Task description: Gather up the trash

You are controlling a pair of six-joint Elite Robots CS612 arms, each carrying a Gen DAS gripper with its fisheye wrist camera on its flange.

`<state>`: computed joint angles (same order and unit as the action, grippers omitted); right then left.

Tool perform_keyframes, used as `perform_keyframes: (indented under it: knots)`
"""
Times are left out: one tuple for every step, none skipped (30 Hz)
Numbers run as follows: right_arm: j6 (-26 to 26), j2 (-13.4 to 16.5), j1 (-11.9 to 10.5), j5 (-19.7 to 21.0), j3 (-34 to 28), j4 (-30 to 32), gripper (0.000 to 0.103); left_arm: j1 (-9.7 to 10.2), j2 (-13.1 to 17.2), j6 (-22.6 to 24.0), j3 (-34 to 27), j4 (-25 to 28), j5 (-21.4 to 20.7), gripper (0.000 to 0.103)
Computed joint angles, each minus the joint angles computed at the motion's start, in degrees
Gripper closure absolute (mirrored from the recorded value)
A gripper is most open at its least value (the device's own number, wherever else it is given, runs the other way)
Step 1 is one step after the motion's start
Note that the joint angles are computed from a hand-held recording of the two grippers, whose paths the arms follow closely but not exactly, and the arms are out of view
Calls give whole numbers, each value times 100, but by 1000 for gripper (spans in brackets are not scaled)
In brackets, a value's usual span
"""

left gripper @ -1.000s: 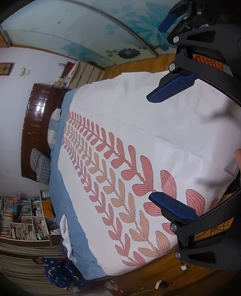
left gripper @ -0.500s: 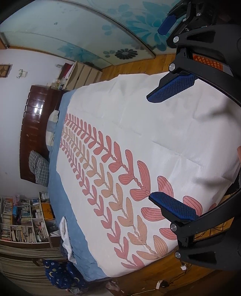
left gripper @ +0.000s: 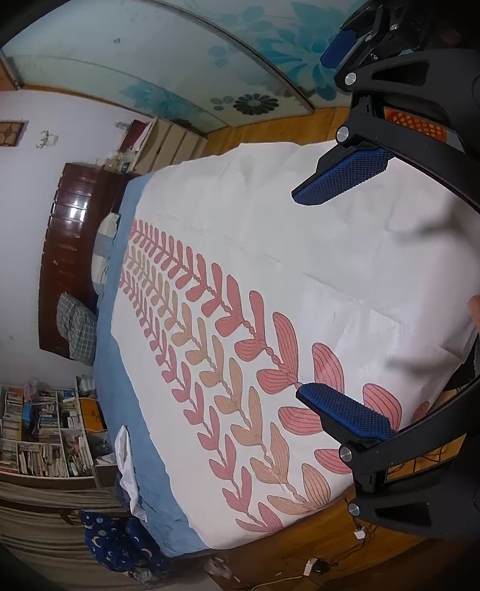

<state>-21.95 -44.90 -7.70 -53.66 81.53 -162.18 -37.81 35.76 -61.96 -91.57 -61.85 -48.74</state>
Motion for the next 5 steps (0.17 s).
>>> perform_keyframes:
  knots:
    - [-9, 6, 1, -3, -1, -6, 7, -8, -6, -11, 4, 42, 32, 7]
    - [-18, 7, 4, -7, -5, -4, 7, -18, -16, -19, 12, 108, 93, 7]
    - [-34, 8, 8, -19, 1, -16, 7, -18, -29, -24, 24, 158, 108, 7]
    - [-48, 13, 11, -26, 2, -21, 7, -18, -27, -22, 17, 159, 104, 7]
    - [-58, 13, 17, -37, 5, -31, 7, -18, -17, -6, 3, 127, 93, 7]
